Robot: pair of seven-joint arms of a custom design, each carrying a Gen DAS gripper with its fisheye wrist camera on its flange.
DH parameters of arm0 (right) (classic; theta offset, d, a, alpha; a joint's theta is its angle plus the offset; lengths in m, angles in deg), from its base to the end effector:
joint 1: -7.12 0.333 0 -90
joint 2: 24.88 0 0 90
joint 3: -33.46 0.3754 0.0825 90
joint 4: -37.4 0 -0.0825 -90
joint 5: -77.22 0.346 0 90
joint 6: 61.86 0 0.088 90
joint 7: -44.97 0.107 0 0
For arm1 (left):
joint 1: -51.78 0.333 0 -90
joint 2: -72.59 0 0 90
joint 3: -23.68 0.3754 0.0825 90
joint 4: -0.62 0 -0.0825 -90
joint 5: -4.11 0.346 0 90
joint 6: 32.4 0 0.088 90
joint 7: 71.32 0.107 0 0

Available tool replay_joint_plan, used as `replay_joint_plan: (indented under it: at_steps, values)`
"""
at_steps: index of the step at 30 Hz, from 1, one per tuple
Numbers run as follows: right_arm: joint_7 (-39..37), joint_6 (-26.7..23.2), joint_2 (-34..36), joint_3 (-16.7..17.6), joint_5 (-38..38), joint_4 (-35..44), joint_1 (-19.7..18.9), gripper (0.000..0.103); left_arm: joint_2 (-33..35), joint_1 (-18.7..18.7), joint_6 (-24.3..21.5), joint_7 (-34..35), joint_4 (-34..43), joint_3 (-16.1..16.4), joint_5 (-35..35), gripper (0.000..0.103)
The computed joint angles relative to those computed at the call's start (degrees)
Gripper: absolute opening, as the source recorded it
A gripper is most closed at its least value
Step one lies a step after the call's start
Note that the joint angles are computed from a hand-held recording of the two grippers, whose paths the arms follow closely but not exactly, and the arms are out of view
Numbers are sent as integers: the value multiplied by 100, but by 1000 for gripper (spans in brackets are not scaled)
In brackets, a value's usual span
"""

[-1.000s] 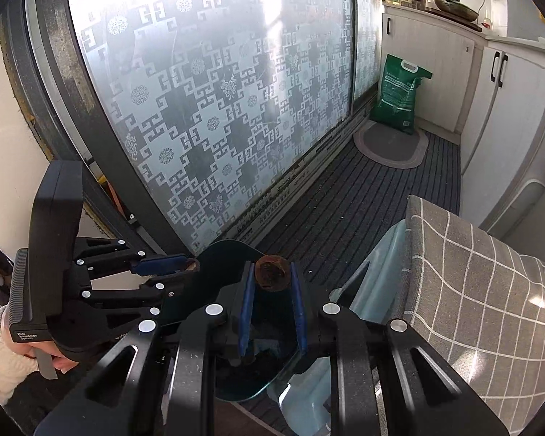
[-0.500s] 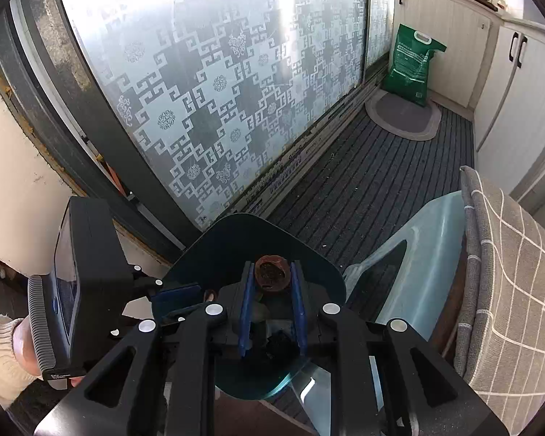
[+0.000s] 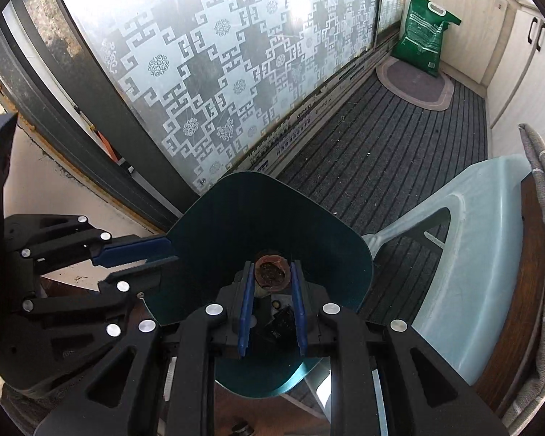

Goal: Collect trash

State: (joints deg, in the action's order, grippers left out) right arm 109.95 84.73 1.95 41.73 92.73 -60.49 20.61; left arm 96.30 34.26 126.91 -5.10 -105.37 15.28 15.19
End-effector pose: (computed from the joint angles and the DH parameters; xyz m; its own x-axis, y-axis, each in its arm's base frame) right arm 0.6534 0.2378 0.4370 0.5741 -0.8108 -0.1139 -0.7662 -0.4829 -0.4241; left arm 0.6086 -0.2892 0.4388 -0.2001 -0.9728 0.1163 -0.8644 0.1194 -0.4883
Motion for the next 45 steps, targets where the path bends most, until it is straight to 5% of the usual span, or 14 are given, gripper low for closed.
replay_joint_plan:
  at_steps: [19,33,45]
  values:
    - [158,-496,321,-165,-673,-66,260,20,-668,-102,691,-652,-222,254,336,12]
    - [-112,327,-119,99,-299,-633,63,24,-1132,-386,682,-1893,-320,502,1900,13]
    - [-1232,1323,-1318,386,1039,-1370,-320,24,-1654,-427,323,-4199,-533,383,4277,45]
